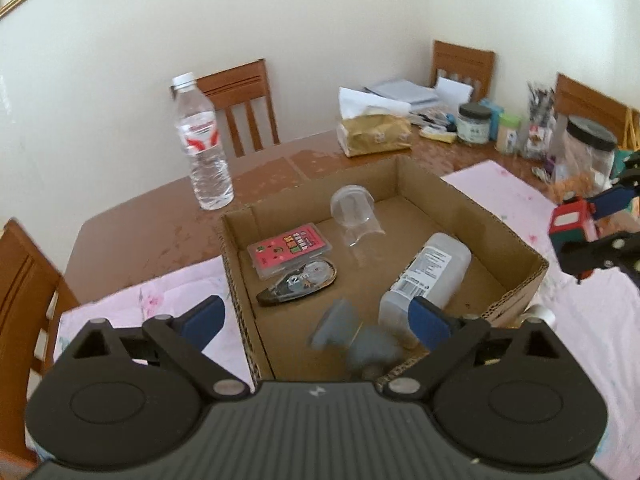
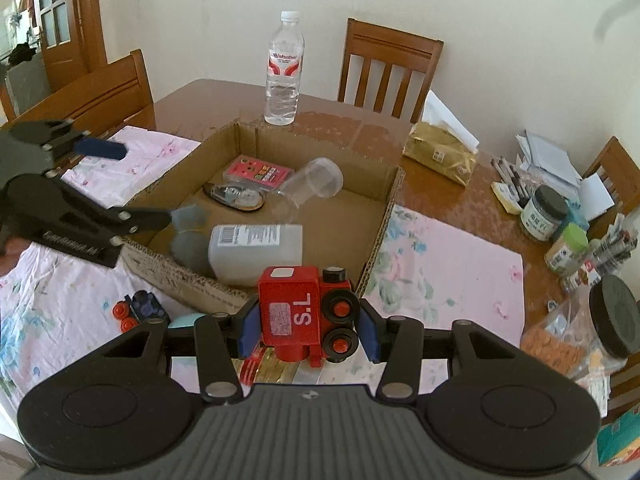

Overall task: Organize rigid objects
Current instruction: 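Carry the elephant into the box with the left tool while the right tool drops the train in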

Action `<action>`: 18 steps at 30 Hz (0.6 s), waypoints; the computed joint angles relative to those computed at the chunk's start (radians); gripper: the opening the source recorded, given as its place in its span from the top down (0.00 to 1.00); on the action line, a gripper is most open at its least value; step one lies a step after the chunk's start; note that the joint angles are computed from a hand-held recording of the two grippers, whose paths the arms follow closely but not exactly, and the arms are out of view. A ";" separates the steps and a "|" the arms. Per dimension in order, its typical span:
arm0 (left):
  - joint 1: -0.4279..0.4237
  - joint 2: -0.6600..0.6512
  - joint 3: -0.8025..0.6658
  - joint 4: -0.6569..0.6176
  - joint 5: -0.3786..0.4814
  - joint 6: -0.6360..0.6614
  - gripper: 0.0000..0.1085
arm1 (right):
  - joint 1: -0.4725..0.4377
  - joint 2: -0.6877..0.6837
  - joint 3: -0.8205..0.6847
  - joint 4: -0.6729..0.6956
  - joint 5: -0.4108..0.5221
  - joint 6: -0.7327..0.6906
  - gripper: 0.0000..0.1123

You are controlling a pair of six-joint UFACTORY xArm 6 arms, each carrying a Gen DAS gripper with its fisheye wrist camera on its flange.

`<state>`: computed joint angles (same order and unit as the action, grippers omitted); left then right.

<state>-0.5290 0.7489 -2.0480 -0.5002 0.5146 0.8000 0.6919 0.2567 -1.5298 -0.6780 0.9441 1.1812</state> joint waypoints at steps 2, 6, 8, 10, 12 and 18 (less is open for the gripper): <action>0.000 -0.036 0.058 -0.017 -0.036 -0.016 0.08 | -0.014 0.005 -0.008 0.002 -0.011 -0.019 0.52; 0.004 -0.108 0.163 -0.042 -0.077 -0.058 0.08 | -0.048 0.024 -0.032 0.011 -0.033 -0.062 0.52; 0.005 -0.140 0.214 -0.039 -0.110 -0.083 0.07 | -0.066 0.041 -0.053 0.014 -0.041 -0.085 0.52; 0.007 -0.169 0.262 -0.021 -0.152 -0.115 0.07 | -0.086 0.059 -0.076 0.020 -0.050 -0.107 0.52; 0.009 -0.192 0.301 0.007 -0.187 -0.144 0.07 | -0.108 0.086 -0.110 0.034 -0.058 -0.134 0.52; 0.025 -0.241 0.380 0.036 -0.236 -0.174 0.07 | -0.166 0.188 -0.235 0.083 -0.059 -0.196 0.52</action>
<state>-0.5043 0.5080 -1.6676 -0.4642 0.2786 0.6261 0.5256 0.4444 -1.7646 -0.5948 0.8848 0.9855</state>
